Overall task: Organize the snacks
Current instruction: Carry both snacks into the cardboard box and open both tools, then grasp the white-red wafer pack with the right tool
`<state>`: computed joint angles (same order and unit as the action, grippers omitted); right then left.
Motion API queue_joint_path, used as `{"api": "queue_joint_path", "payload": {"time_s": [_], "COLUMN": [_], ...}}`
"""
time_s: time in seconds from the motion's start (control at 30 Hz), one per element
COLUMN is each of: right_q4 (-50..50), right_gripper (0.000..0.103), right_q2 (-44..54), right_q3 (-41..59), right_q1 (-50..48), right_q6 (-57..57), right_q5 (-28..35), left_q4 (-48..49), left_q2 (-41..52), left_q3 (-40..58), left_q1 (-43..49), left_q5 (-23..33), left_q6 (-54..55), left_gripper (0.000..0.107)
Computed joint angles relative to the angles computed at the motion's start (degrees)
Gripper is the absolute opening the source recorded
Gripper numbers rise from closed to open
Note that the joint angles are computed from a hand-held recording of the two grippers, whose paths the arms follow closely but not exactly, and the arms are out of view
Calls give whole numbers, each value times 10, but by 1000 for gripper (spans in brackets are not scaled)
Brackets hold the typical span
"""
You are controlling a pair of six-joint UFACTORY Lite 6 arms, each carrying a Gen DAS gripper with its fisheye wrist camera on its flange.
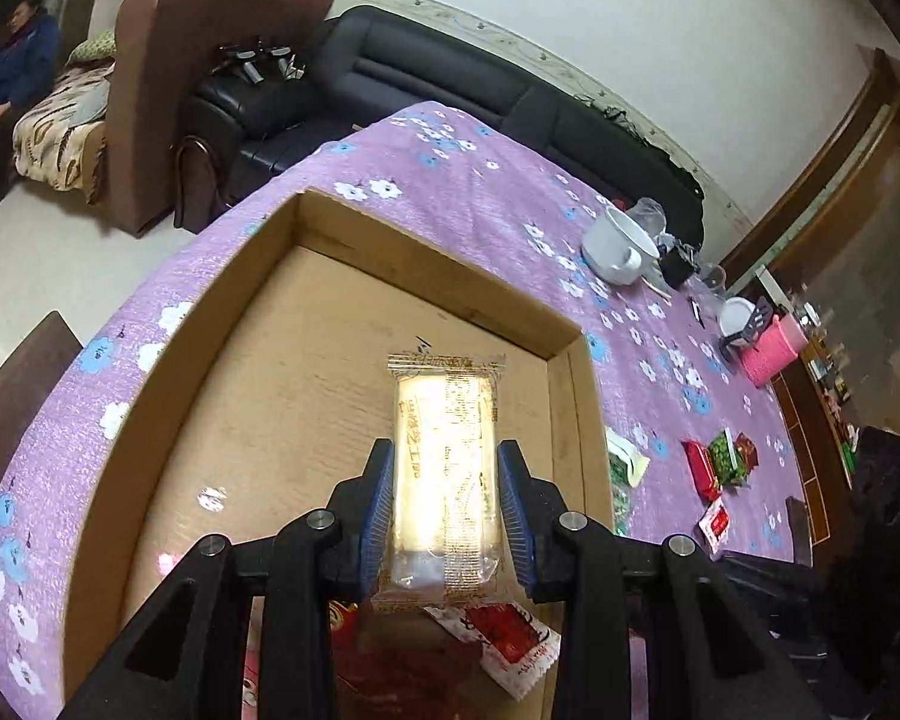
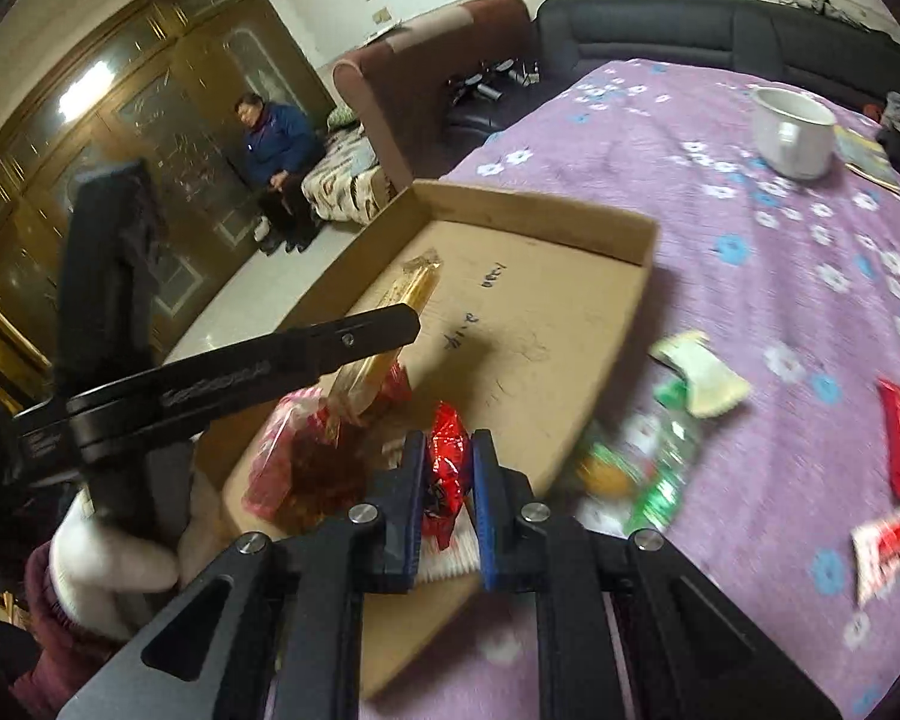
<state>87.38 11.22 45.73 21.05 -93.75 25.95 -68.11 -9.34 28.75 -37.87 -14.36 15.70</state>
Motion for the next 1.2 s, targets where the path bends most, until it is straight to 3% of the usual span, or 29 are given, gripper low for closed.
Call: {"api": "queue_joint_path", "payload": {"time_s": [0.13,0.2,0.27,0.37,0.47,0.57,0.77,0.97,1.2], "right_q4": [32,45,49,18,-29,-60,-128,-122,-59], "right_gripper": [16,29,40,41,43,53,54,54,54], "right_q2": [36,24,-10,-59,-104,-120,-11,61,105], "right_q3": [26,18,-2,-23,-42,-42,40,45,53], "right_q1": [18,9,-12,-65,-157,-286,-475,-503,-426], "right_q6": [-19,-31,-41,-36,-27,-46,-47,-93,-81], "right_q5": [-22,-15,-5,18,57,107,149,137,75], "left_q4": [118,125,115,84,28,-1,48,35,-111], "left_q2": [-16,-23,-30,-49,-64,-67,8,151,231], "left_q3": [-18,-22,-23,-27,-23,-8,63,195,290], "left_q1": [23,24,16,-4,-34,-70,-125,-155,-186], "left_q5": [9,7,4,-1,-11,-21,-30,3,8], "left_q6": [-121,-133,-128,-112,-68,-55,-121,-99,64], "left_gripper": [49,58,58,59,64,71,74,74,74]}}
